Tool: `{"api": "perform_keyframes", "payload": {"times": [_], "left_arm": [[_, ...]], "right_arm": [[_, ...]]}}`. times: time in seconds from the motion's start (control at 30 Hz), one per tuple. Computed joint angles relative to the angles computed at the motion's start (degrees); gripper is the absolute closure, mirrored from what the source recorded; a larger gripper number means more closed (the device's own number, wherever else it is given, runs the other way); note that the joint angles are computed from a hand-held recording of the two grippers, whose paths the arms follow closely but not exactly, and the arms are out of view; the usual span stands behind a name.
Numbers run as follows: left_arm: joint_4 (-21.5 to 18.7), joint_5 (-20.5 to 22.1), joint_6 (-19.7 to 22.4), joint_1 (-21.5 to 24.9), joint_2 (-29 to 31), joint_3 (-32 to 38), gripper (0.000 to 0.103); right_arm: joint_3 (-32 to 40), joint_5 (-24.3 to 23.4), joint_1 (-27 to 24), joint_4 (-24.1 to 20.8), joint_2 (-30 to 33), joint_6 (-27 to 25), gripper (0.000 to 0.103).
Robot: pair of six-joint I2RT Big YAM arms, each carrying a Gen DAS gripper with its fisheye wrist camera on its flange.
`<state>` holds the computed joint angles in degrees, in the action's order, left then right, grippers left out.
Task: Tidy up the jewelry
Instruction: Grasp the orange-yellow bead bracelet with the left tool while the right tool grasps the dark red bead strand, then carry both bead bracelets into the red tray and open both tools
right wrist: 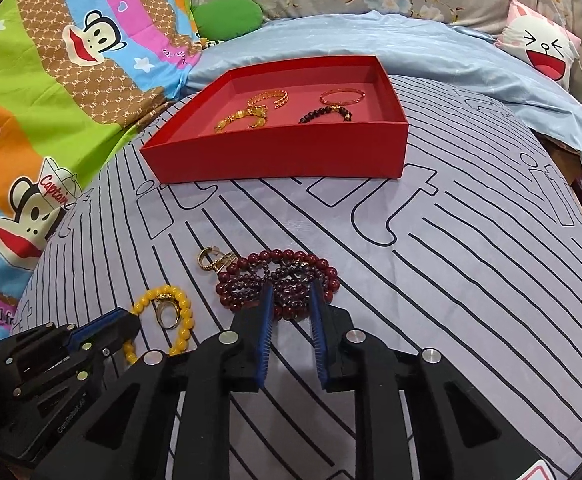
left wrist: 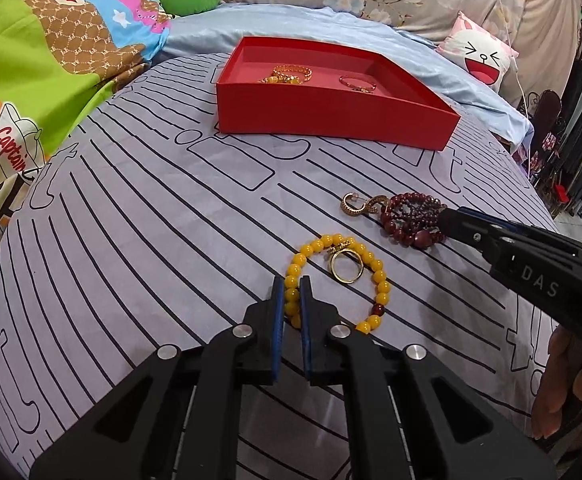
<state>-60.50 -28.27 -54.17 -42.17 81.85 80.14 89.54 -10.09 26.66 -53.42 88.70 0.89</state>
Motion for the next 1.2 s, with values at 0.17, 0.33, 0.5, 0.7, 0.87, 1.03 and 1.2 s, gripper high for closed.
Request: {"api": "perform_keyframes", "payload": {"times": [0.17,0.33,0.5,0.7,0.87,1.03,1.2], "left_arm": [[0.46,1.04,0.03,0.51,-0.25,-0.13,0.096],[0.35,2.28,-0.36,1.01,-0.52,0.16,0.096],[1.06,1.27,0.54,0.49,-1.33,1.31,0.096],[2.13,0.19,2.27,-0.59,-1.71,3.88,0.096],[1.99,-0.02,3.58,-1.54,-1.35,6.53,0.096],[1.74,0.19,5.47,-2.23,-0.75,9.44,0.096],[2.14,0.96,7.5,-1.5,-0.21,12.04,0.096]], "right_arm": [[-0.08,-0.82,0.01,0.62,-0.18,0.07,0.099],[-0.14,-1.95,-0.28,1.2,-1.45,0.45,0.099],[-0.69,-4.28,-1.68,1.28,-3.58,2.12,0.099],[-2.02,-4.89,-3.27,0.89,-6.66,2.33,0.099],[-3.68,-4.54,-4.45,0.22,-8.45,2.23,0.099],[-4.98,-4.7,-5.5,0.1,-9.41,2.58,0.099],[-4.73,-5.24,-6.13,0.34,-9.19,2.95,0.099]]}}
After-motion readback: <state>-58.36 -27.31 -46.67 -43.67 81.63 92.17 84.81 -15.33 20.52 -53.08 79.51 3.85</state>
